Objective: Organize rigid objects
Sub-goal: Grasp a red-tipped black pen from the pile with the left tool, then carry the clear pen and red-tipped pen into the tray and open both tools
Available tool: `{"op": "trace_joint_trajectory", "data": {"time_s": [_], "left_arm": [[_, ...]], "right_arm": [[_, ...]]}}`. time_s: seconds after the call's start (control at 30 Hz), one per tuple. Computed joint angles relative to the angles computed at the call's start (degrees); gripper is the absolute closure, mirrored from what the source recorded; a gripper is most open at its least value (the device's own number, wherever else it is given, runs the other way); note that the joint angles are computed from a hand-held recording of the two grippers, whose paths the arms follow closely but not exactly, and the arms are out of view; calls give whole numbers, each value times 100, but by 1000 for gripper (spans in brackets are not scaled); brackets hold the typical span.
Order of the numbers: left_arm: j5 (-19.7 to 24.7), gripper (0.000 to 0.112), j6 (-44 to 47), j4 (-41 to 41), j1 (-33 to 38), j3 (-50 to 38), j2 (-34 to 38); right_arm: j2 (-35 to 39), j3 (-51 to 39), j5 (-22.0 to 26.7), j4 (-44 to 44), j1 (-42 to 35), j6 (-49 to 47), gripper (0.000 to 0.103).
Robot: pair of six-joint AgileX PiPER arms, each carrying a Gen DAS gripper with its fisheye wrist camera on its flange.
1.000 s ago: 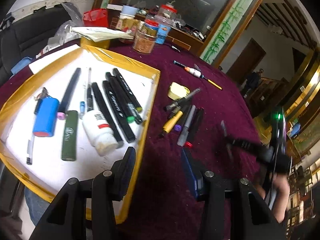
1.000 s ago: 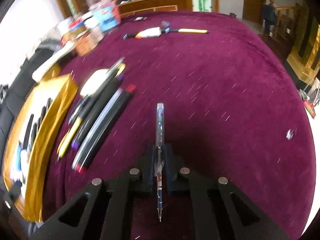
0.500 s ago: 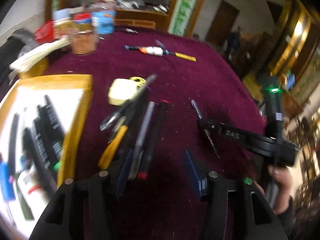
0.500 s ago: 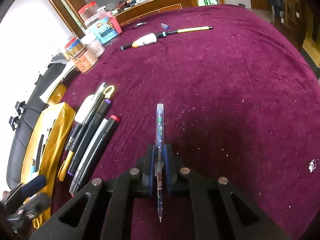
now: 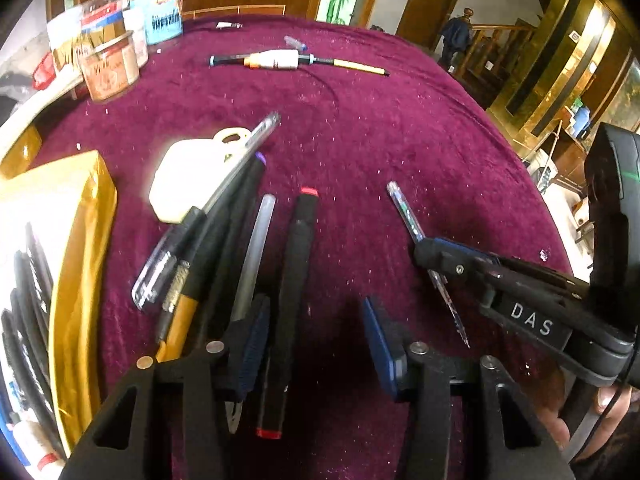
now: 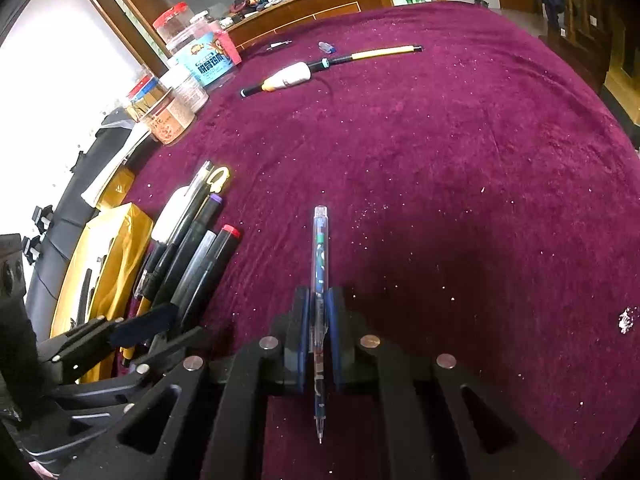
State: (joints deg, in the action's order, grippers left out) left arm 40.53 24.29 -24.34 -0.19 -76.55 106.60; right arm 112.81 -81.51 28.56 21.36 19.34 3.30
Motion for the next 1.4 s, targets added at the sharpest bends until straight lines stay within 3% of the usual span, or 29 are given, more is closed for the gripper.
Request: {"op": "trace_joint_trajectory", "data": {"time_s": [0.07,0.23,0.5,0.6,0.7,0.9,1.03,1.2,1.3,1.4], "left_arm": [[-70,63,-32,38,-25,12,19],[-875,94,-655,625,-231,451,-150],[-1130,99,198,-541,110,1194,-703],[-950,99,1375,-1824,520,1638,-1207],[-595,99,1951,-2633,1161,1998,-1790],[462,98,2364,-3374,3252,2262,-2708],[837,98,2541,-3434,4565,2234,-2718],[938,98,2554,-3353,5208,2068,-2298],[920,98,2534,-3340,5162,1936,-2041],[818,98,2453,-3264,4901,1711,-1782]], "right_arm": [[-4,-2,-28,-192,49,159,94],[5,-43,-58,-786,189,559,94],[15,-57,-143,-1618,379,1145,94],[6,5,-218,-831,262,417,94],[-1,57,-244,38,178,-414,94],[-262,403,-608,1298,198,-1796,94],[-437,592,-860,1831,279,-2436,94],[-707,403,-469,1923,647,-2322,94],[-474,-316,140,2304,1024,-2493,94],[202,-1612,590,1505,1567,-1696,94]]}}
